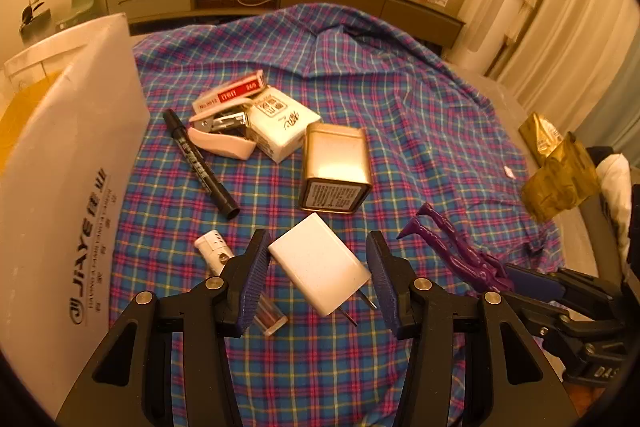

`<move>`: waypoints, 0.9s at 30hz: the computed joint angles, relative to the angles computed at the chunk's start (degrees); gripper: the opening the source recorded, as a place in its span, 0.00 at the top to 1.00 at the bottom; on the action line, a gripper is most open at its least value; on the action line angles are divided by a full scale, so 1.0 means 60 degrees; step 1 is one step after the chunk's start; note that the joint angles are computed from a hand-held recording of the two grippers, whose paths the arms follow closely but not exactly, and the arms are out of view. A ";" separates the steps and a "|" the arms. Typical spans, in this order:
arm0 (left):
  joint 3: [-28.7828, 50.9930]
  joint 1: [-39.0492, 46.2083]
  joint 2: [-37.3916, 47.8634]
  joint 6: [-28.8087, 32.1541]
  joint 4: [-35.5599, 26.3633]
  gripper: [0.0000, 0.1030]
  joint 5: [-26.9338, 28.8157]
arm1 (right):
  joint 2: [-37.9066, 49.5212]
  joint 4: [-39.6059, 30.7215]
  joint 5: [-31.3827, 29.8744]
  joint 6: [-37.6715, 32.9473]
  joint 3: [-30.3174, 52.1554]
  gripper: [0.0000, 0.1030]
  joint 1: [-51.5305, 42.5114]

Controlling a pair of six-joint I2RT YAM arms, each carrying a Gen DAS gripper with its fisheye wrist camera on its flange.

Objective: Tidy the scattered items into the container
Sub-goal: 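Carry the charger plug and purple figure over the foam box with both tools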

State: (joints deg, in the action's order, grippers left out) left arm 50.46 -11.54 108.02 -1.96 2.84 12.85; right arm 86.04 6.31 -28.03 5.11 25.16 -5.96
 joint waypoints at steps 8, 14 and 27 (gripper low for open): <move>-0.0629 0.0339 -0.1231 0.0184 -0.0172 0.50 0.0503 | -0.0998 -0.0220 0.0067 0.0494 -0.0157 0.59 0.0479; -0.1151 0.0583 -0.2316 0.0360 -0.0321 0.50 0.0758 | -0.2026 -0.0468 0.0373 0.1025 -0.0264 0.59 0.1119; -0.1760 0.1724 -0.4264 0.1014 -0.0992 0.50 0.1371 | -0.3324 -0.0873 0.1936 0.2206 0.0045 0.59 0.3299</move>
